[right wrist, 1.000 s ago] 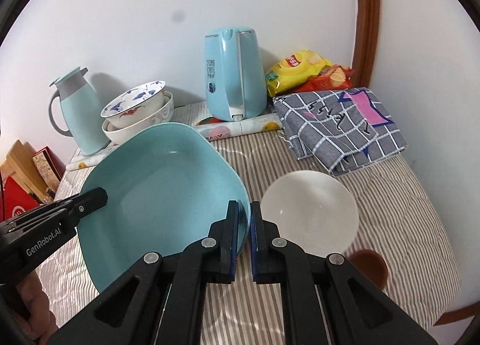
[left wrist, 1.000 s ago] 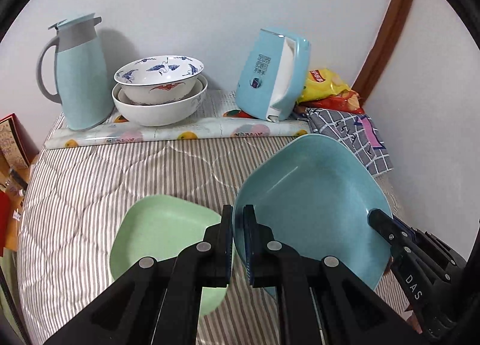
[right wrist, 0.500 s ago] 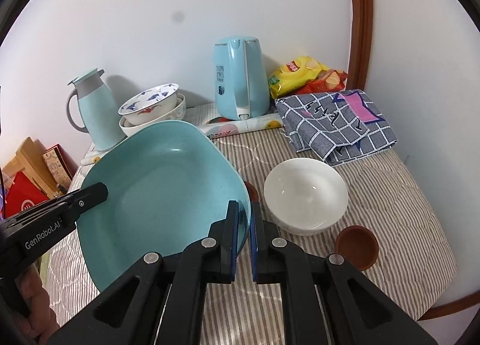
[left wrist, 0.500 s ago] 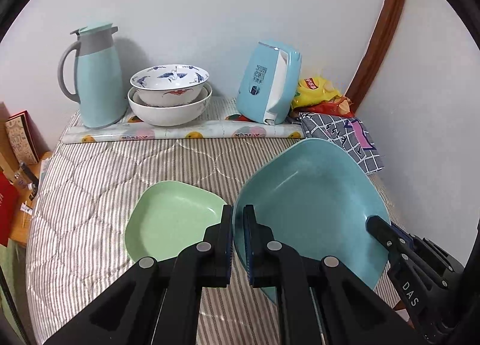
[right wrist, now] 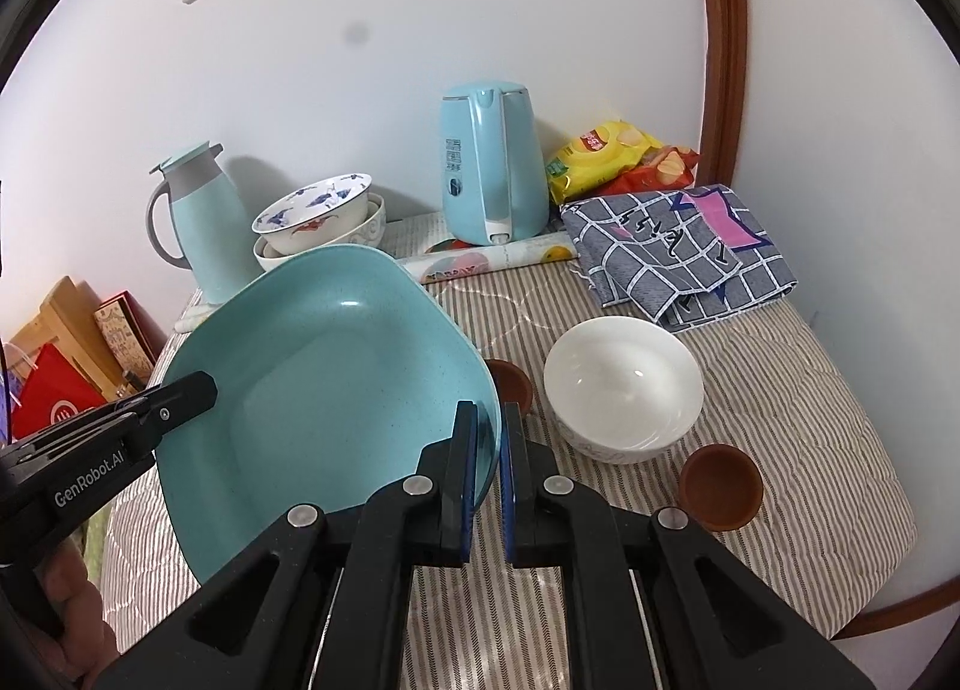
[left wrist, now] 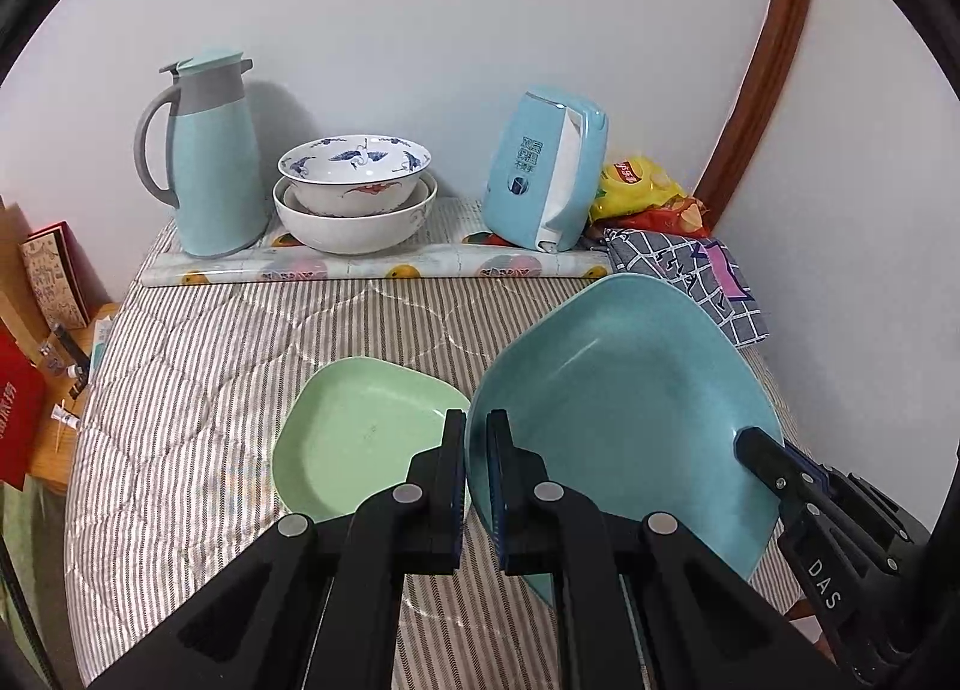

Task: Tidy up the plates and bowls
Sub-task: 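Carry the blue plate with both grippers toward the green plate stack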

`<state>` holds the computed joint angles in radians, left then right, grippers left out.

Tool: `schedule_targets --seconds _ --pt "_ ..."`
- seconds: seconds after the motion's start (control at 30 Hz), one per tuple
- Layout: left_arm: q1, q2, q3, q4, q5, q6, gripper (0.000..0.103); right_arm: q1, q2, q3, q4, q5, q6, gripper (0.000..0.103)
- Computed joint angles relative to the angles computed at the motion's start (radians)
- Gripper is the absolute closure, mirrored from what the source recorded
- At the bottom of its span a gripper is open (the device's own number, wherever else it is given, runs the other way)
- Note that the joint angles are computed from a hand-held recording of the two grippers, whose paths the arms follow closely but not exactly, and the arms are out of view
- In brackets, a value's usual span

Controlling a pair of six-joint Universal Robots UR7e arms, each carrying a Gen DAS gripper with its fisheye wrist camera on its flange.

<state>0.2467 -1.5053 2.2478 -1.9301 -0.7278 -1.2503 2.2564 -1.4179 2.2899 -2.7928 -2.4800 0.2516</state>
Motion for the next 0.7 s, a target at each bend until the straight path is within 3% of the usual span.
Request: schedule_targets --seconds 0.7 --pt "0.017 -0.031 0.007 0.028 0.002 -0.009 0.096 -0.010 0.033 -0.004 -0.024 0.028 -0.002 0.096"
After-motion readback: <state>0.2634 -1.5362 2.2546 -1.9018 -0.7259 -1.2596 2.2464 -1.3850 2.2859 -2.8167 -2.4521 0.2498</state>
